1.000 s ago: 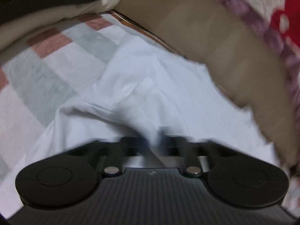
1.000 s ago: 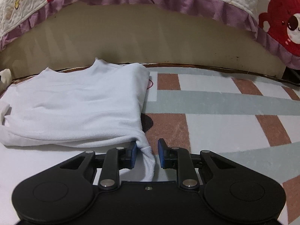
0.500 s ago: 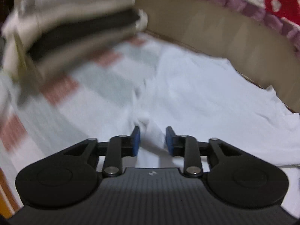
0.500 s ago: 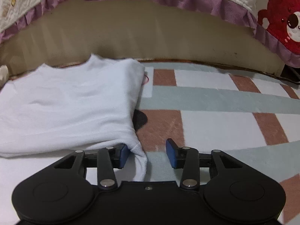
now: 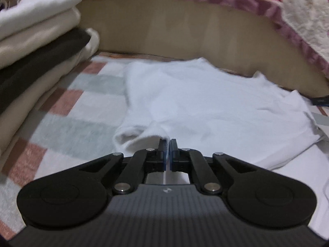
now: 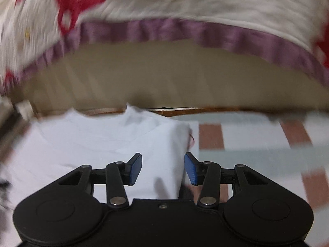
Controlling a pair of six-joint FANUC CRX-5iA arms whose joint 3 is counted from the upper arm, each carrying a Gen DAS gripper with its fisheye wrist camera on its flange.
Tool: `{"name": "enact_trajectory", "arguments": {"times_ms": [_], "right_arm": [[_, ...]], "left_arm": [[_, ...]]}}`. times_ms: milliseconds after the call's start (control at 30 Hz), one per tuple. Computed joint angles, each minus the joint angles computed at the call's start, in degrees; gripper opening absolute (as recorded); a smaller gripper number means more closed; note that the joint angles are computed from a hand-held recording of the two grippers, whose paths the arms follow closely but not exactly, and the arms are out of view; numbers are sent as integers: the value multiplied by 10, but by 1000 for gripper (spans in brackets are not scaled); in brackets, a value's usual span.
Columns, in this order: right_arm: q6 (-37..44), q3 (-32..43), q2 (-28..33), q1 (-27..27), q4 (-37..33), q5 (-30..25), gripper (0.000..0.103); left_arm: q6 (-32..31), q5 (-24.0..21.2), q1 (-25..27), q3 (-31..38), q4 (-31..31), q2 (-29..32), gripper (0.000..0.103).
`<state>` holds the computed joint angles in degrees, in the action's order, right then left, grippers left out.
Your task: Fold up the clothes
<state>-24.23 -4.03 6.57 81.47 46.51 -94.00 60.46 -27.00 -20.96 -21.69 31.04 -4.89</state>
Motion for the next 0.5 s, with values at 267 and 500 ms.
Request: {"name": "enact_trajectory", "arguments": {"times_ms": [267,500], "right_arm": [[109,-2,27,-67,-6,45,29],[-88,-71,5,-40,44,38,7]], "left_arm": [[102,25,-5,20,-111,-4,9],[44,60,9,-34,-3,-21,64]]}}
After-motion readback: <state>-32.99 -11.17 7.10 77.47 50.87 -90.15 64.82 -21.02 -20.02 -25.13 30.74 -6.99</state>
